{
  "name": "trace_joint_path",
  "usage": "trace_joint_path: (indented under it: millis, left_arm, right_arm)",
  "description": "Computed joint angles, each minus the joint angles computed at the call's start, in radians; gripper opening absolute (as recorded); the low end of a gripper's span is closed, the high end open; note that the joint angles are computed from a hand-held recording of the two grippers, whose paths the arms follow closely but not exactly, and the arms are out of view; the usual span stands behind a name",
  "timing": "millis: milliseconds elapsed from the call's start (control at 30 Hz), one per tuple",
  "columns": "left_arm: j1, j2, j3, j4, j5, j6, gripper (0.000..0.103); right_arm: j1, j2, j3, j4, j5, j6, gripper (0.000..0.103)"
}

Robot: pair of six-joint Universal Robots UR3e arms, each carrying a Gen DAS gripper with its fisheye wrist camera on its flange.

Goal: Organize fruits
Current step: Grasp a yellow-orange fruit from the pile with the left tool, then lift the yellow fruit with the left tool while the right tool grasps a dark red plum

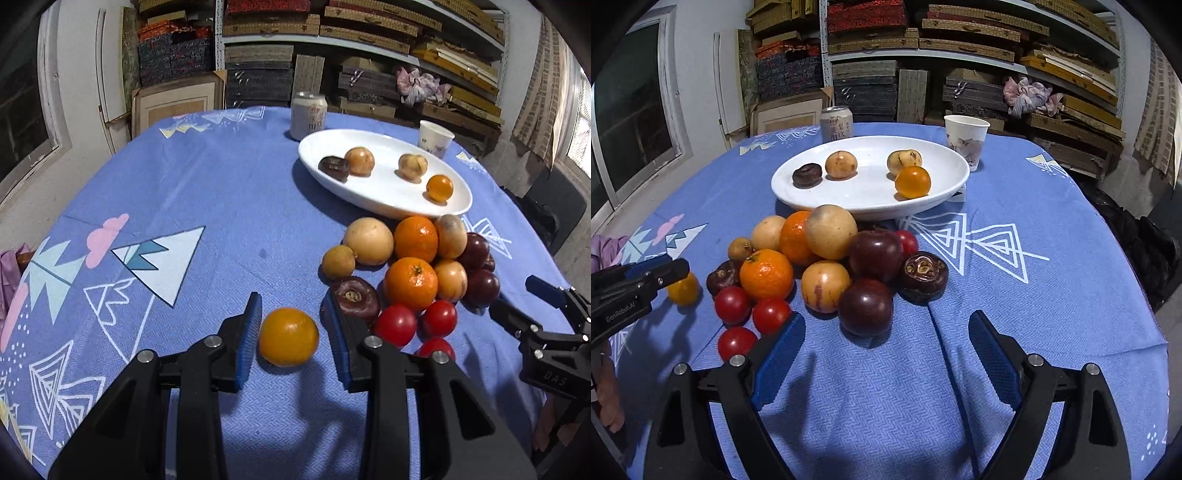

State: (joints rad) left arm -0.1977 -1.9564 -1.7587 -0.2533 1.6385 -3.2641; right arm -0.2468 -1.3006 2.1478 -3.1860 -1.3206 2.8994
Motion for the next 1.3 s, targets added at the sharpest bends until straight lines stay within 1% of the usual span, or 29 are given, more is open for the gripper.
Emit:
trace_joint_path:
  millis: [100, 167, 200, 267, 367, 533, 633, 700, 733, 800, 867, 933, 1133, 1233, 1300]
  left_arm:
    - [0.009, -0.006, 0.006, -0.021, -0.019, -0.004, 0.034]
    - [0.01, -0.012, 0.008, -0.028, -0.011, -0.007, 0.034]
    - [0.009, -0.014, 0.006, -0.029, -0.005, -0.008, 0.034]
    - [0.017, -0.006, -0.006, -0.028, -0.023, -0.004, 0.035]
    - [0.028, 0.021, -0.051, -0.012, -0.053, 0.008, 0.037]
    - [0.055, 0.055, -0.103, 0.0, -0.112, 0.023, 0.038]
    - [0.056, 0.06, -0.109, -0.012, -0.123, 0.031, 0.039]
    - [0.056, 0.06, -0.106, -0.041, -0.135, 0.044, 0.04]
    - [0.044, 0.056, -0.106, -0.04, -0.108, 0.041, 0.039]
    - [0.044, 0.051, -0.099, -0.053, -0.103, 0.037, 0.038]
    - [0.045, 0.05, -0.095, -0.066, -0.101, 0.036, 0.038]
    - [0.04, 0.052, -0.097, -0.065, -0.093, 0.038, 0.038]
    - [0.031, 0.049, -0.093, -0.066, -0.074, 0.045, 0.038]
    - [0.042, 0.054, -0.098, -0.064, -0.094, 0.04, 0.038]
    - [0.057, 0.065, -0.114, -0.048, -0.121, 0.038, 0.038]
  right_arm:
    - [-0.003, 0.011, -0.016, 0.021, 0.007, 0.002, 0.089]
    - [0.005, 0.023, -0.033, 0.041, 0.002, -0.002, 0.082]
    - [0.008, 0.03, -0.039, 0.044, 0.001, -0.004, 0.081]
    - [0.016, 0.043, -0.05, 0.049, -0.007, -0.007, 0.071]
    - [0.018, 0.056, -0.067, 0.069, -0.004, -0.007, 0.061]
    - [0.026, 0.08, -0.107, 0.108, -0.009, 0.003, 0.06]
    - [0.021, 0.083, -0.112, 0.118, 0.006, -0.003, 0.055]
    - [0.025, 0.099, -0.136, 0.14, 0.003, -0.001, 0.055]
    - [0.025, 0.103, -0.141, 0.144, 0.005, 0.0, 0.054]
    - [0.024, 0.106, -0.144, 0.144, 0.013, -0.002, 0.051]
    - [0.023, 0.1, -0.137, 0.142, 0.032, -0.017, 0.035]
    - [0.038, 0.104, -0.136, 0.131, 0.016, -0.024, 0.035]
    - [0.024, 0.094, -0.124, 0.135, 0.036, -0.024, 0.035]
    - [0.01, 0.079, -0.105, 0.133, 0.056, -0.021, 0.035]
    - [-0.014, 0.049, -0.075, 0.147, 0.097, -0.028, 0.035]
